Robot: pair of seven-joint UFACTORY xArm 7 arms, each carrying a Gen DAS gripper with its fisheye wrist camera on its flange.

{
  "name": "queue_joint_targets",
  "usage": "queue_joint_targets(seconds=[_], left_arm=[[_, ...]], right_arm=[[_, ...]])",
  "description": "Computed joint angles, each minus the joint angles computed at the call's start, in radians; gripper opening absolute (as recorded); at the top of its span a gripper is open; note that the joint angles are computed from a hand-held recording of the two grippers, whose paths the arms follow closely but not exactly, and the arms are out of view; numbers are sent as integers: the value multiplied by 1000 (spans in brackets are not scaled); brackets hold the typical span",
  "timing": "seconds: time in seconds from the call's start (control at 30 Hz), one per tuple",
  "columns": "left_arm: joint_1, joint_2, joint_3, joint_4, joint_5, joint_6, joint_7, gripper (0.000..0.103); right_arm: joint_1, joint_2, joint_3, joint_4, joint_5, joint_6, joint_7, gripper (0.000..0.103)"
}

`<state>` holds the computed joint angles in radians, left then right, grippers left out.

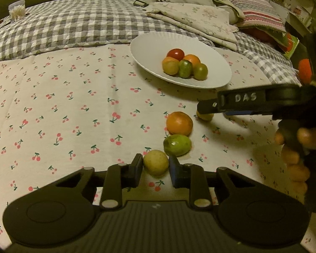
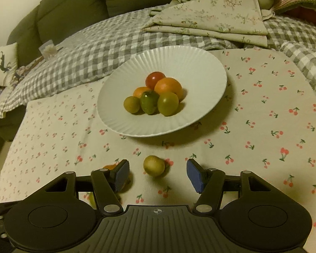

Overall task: Organize fruits
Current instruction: 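Grasp a pale yellow fruit with the left tool while the right grasps a small yellow-green fruit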

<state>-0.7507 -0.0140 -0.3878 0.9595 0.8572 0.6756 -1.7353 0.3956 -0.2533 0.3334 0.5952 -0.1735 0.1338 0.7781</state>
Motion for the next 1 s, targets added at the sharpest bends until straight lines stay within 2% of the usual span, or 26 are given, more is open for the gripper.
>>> queue_joint_targets(seconds=[0.13, 0.23, 0.27, 0.3, 0.37, 0.47, 0.63, 1.0], left_arm=[[2, -4, 0, -2, -2, 2, -5, 25], [2, -5, -2, -3, 2, 5, -10, 25], [2, -5, -3, -2, 3, 7, -13, 25], [1, -6, -3, -2, 4, 9, -17, 25], [2, -10, -4, -4, 8, 11, -26, 25], [2, -14, -8, -3, 20, 25, -37, 25], [3, -22, -11, -4, 34, 38, -51, 25], [16, -31, -15, 5, 110, 52, -100, 25]], right_arm=[[-89, 38, 80, 16, -115, -28, 88, 57], [-135, 61, 116, 29, -211, -40, 155, 37], [-133, 69, 116, 35, -232, -34, 162, 26], [-126, 71, 110, 37, -246, -31, 165, 24], [-113, 60, 100, 40, -265, -20, 182, 24], [-15, 22, 15, 27, -163, -23, 98, 24], [29, -18, -13, 20, -65, -2, 21, 24], [-8, -106, 13, -13, -7, 10, -4, 24]])
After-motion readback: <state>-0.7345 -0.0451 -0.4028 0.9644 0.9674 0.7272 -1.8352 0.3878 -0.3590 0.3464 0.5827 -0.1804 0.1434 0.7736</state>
